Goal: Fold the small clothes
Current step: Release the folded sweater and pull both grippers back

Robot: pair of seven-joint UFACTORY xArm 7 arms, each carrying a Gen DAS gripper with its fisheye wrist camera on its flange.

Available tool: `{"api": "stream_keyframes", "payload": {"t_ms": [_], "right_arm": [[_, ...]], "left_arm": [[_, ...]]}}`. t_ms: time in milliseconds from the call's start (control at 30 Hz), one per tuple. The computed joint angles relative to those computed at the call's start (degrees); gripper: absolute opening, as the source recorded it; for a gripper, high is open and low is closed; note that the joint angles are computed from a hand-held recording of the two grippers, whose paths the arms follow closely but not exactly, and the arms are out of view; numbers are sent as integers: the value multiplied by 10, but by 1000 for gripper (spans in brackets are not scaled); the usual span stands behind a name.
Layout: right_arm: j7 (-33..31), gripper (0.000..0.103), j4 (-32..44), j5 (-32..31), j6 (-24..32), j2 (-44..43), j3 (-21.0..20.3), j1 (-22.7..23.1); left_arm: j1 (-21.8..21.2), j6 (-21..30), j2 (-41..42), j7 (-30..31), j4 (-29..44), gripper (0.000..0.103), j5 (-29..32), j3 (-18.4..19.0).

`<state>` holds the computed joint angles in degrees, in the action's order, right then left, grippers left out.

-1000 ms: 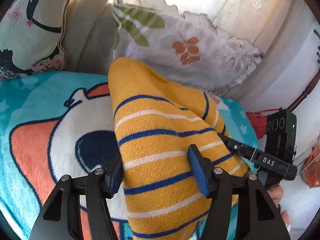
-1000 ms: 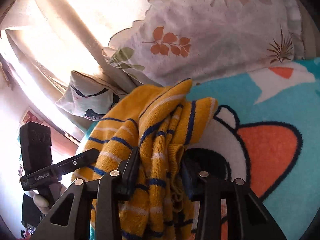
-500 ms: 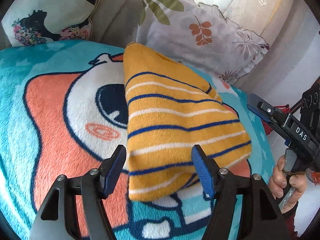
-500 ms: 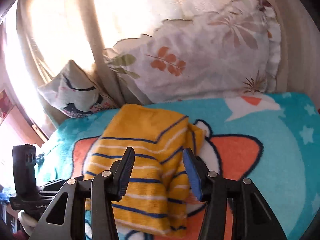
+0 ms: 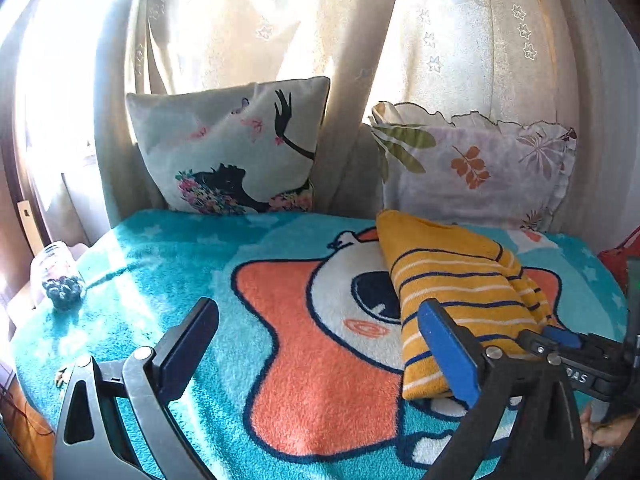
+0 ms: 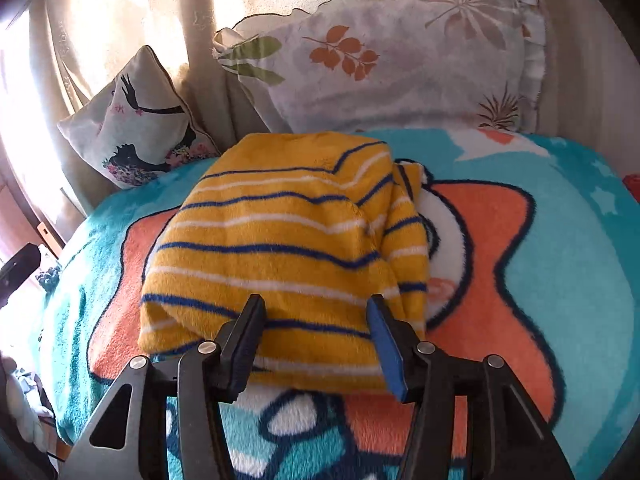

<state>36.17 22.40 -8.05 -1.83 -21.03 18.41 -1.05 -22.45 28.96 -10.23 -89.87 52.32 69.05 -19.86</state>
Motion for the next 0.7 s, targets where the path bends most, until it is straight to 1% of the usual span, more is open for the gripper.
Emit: {"api": "stream_keyframes", "payload": {"t_ms": [67, 100, 133, 167, 200, 233, 267, 333, 400, 533, 700], "right_arm": [[-2, 60, -29, 23, 7, -42, -44, 50], [-6, 62, -37, 29, 19, -64, -57, 63], [-3, 63, -44, 31, 27, -82, -50, 59], [6, 64, -48, 29, 38, -101, -33, 45], [18, 67, -51, 24, 51, -120, -12, 27], [28, 69, -50, 19, 62, -129, 2, 16], [36, 70, -50, 15, 71, -137, 8, 13], [43, 70, -48, 12, 82, -139, 3, 24], [51, 70, -45, 7, 92, -139, 5, 33], [74, 72, -32, -16, 104, -130, 32, 28], [90, 73, -18, -39, 116, -114, 35, 38]], "left_arm": [[-6, 70, -5, -7, 0, 100, 8, -19], [-18, 108, -4, -10, 2, 100, 10, -22], [-11, 129, -4, -11, 2, 100, 10, -37], [-21, 126, -7, -12, -4, 101, 11, -27], [-35, 99, -13, -11, -14, 101, 9, -5], [-24, 67, -19, -3, -23, 101, -7, -5], [-23, 35, -21, 10, -31, 101, -30, 5], [-18, -7, -23, 39, -43, 101, -76, 15], [-11, -25, -23, 63, -51, 101, -106, 12], [1, -34, -22, 92, -61, 101, -142, 2], [12, -75, -26, 133, -84, 101, -205, 6]]}}
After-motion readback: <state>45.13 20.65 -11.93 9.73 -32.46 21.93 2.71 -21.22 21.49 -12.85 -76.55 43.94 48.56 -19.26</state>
